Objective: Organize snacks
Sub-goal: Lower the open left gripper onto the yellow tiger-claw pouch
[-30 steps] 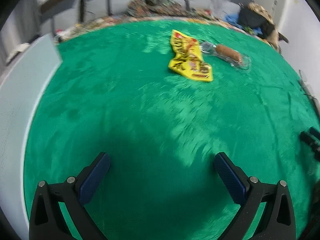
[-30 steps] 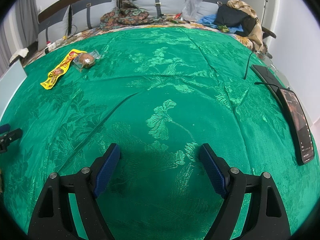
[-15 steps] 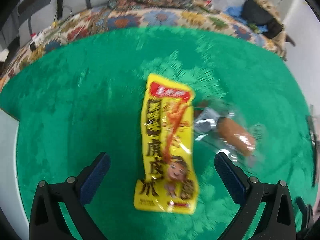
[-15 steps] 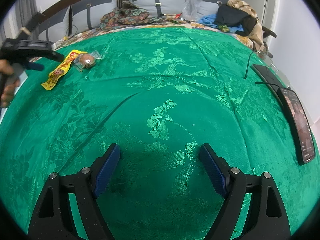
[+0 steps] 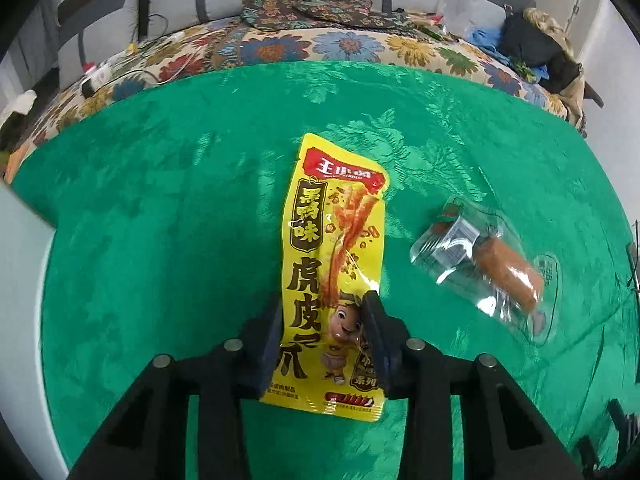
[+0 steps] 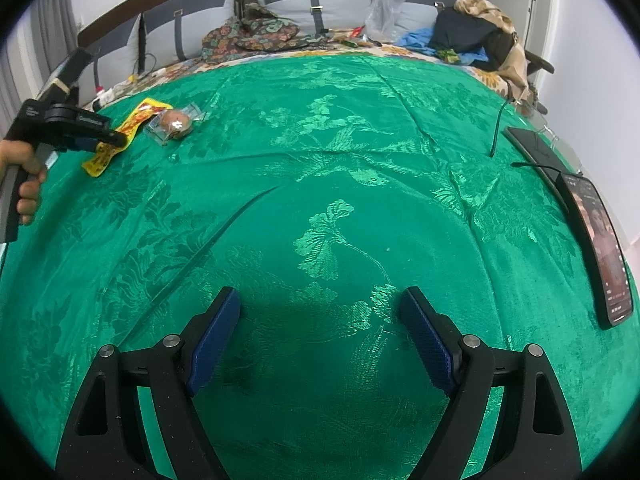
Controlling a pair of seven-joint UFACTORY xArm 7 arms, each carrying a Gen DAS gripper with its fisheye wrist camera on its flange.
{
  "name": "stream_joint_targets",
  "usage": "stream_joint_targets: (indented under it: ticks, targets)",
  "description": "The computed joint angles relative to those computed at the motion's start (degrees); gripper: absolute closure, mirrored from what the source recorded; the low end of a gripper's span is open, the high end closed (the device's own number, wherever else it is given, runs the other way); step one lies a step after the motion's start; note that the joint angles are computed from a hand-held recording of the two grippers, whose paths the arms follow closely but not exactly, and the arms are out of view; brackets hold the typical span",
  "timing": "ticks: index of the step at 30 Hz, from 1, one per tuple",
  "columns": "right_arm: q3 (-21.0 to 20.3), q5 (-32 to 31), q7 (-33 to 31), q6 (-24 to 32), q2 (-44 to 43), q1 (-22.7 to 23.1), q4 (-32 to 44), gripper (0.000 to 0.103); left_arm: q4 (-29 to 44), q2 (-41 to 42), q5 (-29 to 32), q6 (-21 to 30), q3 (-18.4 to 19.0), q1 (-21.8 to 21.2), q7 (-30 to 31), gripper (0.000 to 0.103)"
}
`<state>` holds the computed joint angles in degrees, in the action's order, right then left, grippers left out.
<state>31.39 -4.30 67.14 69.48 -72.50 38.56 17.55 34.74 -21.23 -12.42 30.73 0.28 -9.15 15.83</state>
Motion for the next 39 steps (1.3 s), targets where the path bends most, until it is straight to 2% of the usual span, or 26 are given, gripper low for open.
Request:
stream_joint_targets:
  ticks: [2, 5, 9, 12, 15, 16, 17, 18, 19, 22, 23, 25, 26, 28, 39]
  targets:
    - [0.0, 0.0, 0.0, 0.0, -0.1, 0.1, 0.0, 0.017, -2.6, -3.3, -0.1, 0.4, 0.9, 0.3, 1.3, 0.067]
    - [-0.1, 0.0, 0.0, 0.0, 0.0, 0.1, 0.0, 0.017, -7.7, -11.1, -0.5, 3.9, 3.3, 1.0, 4.1, 0.069]
    - [0.0, 0.0, 0.1, 0.0, 0.0, 0.1, 0.0, 0.017, -15.3, -28.0, 1.7, 14.3, 6.4, 5.6, 7.1, 0.075]
    - [-0.1, -0.1, 0.1, 0.0, 0.0, 0.1, 0.0, 0.017, -19.0, -38.4, 3.8, 22.3, 8.0, 9.5, 8.3, 0.076]
    - [0.0, -0.1, 0.1, 0.1, 0.0, 0.1, 0.0, 0.017, -22.1, -46.4, 4.2, 26.9, 8.9, 11.5, 9.7, 0.075]
    - [0.0, -0.1, 0.1, 0.1, 0.0, 0.1, 0.0, 0.017, -22.9, -47.5, 4.0, 26.8, 8.7, 11.7, 9.8, 0.070]
    - [0.0, -0.1, 0.1, 0.1, 0.0, 0.1, 0.0, 0.017, -23.7, -48.2, 3.6, 26.9, 8.6, 11.6, 9.7, 0.052]
    - [0.0, -0.1, 0.1, 0.1, 0.0, 0.1, 0.0, 0.017, -24.3, -48.1, 3.1, 26.8, 8.4, 11.4, 9.4, 0.039]
    - [0.0, 0.0, 0.1, 0.2, -0.1, 0.2, 0.0, 0.017, -25.0, -48.0, 2.8, 26.0, 8.4, 11.4, 9.4, 0.020]
    - [0.1, 0.0, 0.2, 0.3, -0.2, 0.3, 0.0, 0.017, -28.3, -49.8, 3.1, 20.4, 5.7, 10.9, 8.8, 0.014]
    - [0.0, 0.0, 0.2, 0.3, -0.1, 0.2, 0.0, 0.017, -29.5, -50.5, 3.9, 18.3, 4.5, 10.5, 8.8, 0.009]
    - [0.0, 0.0, 0.1, 0.3, -0.1, 0.2, 0.0, 0.017, -31.0, -51.0, 4.6, 15.2, 5.1, 10.5, 9.0, 0.000]
    - [0.0, 0.0, 0.2, 0.3, -0.2, 0.2, 0.0, 0.017, -31.2, -50.8, 4.3, 14.7, 6.6, 10.6, 9.4, 0.000]
    - [0.0, 0.0, 0.1, 0.3, -0.1, 0.2, 0.0, 0.017, -32.2, -51.7, 4.4, 12.7, 7.3, 11.5, 9.5, 0.000]
    - [0.0, 0.0, 0.2, 0.4, -0.5, 0.3, -0.1, 0.017, -33.8, -53.7, 4.3, 11.6, 7.8, 11.8, 9.7, 0.000]
